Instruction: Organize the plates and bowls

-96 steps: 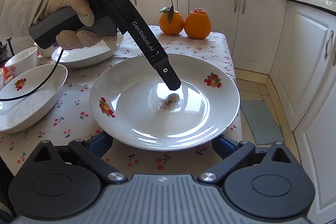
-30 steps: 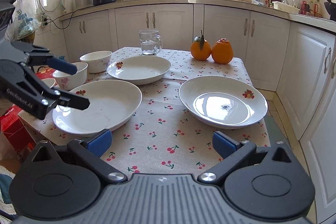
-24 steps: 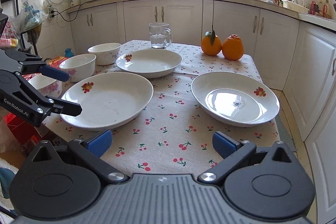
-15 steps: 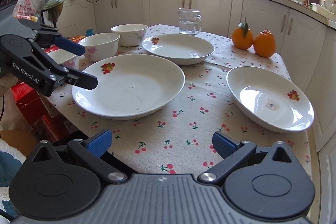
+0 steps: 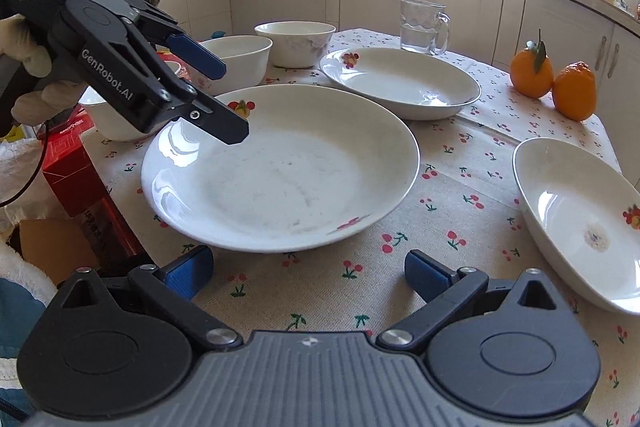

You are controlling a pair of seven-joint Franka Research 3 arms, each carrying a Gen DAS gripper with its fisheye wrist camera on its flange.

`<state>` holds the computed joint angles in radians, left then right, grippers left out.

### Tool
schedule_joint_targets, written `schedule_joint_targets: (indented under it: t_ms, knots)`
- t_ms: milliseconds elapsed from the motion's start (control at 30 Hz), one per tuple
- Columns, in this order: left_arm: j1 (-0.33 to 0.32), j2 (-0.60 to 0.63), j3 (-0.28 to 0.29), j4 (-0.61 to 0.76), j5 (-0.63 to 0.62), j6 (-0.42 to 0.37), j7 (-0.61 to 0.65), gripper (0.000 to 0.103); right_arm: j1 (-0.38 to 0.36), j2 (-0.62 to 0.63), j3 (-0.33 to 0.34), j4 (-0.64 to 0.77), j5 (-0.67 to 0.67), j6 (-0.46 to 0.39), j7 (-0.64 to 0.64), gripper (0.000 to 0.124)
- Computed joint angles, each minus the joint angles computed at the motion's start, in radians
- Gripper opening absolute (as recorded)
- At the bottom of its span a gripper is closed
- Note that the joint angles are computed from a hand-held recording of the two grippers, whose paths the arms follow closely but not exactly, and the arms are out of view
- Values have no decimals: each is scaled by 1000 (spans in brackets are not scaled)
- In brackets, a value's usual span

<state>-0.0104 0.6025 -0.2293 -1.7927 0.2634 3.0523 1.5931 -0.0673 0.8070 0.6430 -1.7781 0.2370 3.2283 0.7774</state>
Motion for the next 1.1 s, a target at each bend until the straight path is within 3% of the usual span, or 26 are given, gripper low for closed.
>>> schedule_joint_targets:
  t_ms: [100, 333, 500, 667, 867, 1100]
  knots:
    - [53, 35, -64, 58, -34, -65, 48, 93, -18, 25, 25, 18, -17, -8, -26, 103]
    - [95, 107, -135, 201, -149, -245, 194, 93, -28, 46, 48, 36, -17, -15, -62, 103]
    - [57, 168, -98, 341, -209, -404, 253, 92, -51, 61, 74, 39, -19, -22, -93, 103]
    - [41, 200, -91, 417, -258, -487, 329, 90, -63, 79, 96, 41, -14, -5, -116, 103]
    - [22, 232, -78, 496, -295, -574, 398, 81, -80, 93, 115, 30, -42, 25, -105, 103]
    - [1, 299, -58, 664, -320, -763, 458, 79, -92, 98, 122, 20, -87, 35, -72, 103]
